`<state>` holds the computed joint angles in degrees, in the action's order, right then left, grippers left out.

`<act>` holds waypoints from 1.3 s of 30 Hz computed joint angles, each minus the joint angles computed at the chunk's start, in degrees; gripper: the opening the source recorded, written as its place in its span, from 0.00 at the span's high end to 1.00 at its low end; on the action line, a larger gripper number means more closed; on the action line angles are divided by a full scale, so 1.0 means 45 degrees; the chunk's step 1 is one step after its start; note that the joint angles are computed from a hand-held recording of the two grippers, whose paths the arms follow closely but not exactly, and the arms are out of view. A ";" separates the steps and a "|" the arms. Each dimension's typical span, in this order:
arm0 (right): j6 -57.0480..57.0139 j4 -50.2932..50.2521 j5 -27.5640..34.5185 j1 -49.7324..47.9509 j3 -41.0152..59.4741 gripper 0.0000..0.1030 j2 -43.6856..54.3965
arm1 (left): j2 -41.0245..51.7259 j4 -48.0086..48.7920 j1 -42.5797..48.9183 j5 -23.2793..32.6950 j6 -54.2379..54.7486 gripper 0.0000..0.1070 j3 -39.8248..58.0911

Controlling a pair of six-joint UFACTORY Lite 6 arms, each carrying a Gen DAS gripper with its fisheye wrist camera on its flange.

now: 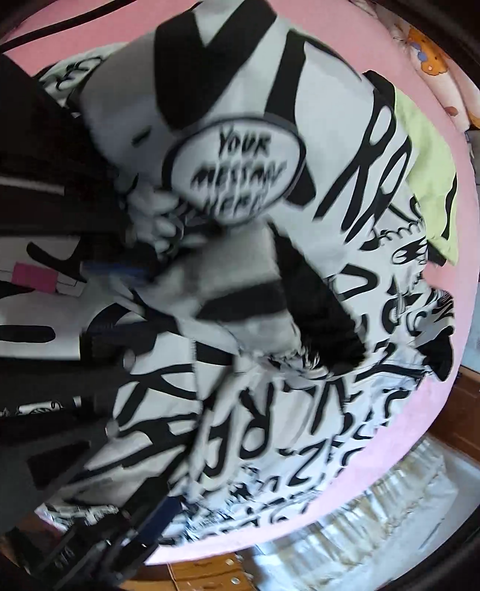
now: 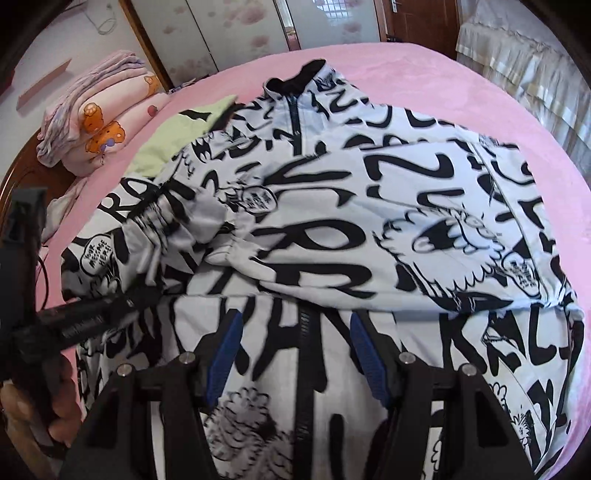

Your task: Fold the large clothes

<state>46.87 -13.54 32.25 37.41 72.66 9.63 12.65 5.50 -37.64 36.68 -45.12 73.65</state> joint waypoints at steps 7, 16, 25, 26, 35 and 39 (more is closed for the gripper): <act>-0.1622 0.1671 -0.1068 -0.0461 -0.0564 0.41 -0.0247 | -0.1312 -0.0425 -0.0732 -0.0075 0.0153 0.22 -0.0905; -0.2782 0.2891 -0.1255 -0.0586 -0.0570 0.41 -0.0446 | -0.3569 0.2512 -0.2035 0.2676 -0.2183 0.22 -0.1268; -0.5613 0.6415 -0.1349 -0.0722 -0.0280 0.33 0.0128 | -0.5372 0.3545 -0.2283 0.3775 -0.3721 0.22 -0.2592; -0.6076 0.6978 -0.1266 -0.0735 -0.0127 0.33 0.0364 | -0.5515 0.3797 -0.2316 0.3927 -0.3930 0.22 -0.2713; -0.7822 0.9602 -0.0940 -0.0955 0.0316 0.32 0.1650 | -0.7676 0.6615 -0.2692 0.4172 -0.6526 0.22 -0.4707; -0.8936 1.0922 -0.0948 -0.1031 0.1059 0.32 0.2469 | -0.8129 0.6038 -0.2006 0.3589 -0.5953 0.22 -0.5060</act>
<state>6.66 35.61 27.98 32.77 77.42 20.74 -23.93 32.67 -46.67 52.83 -71.91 50.88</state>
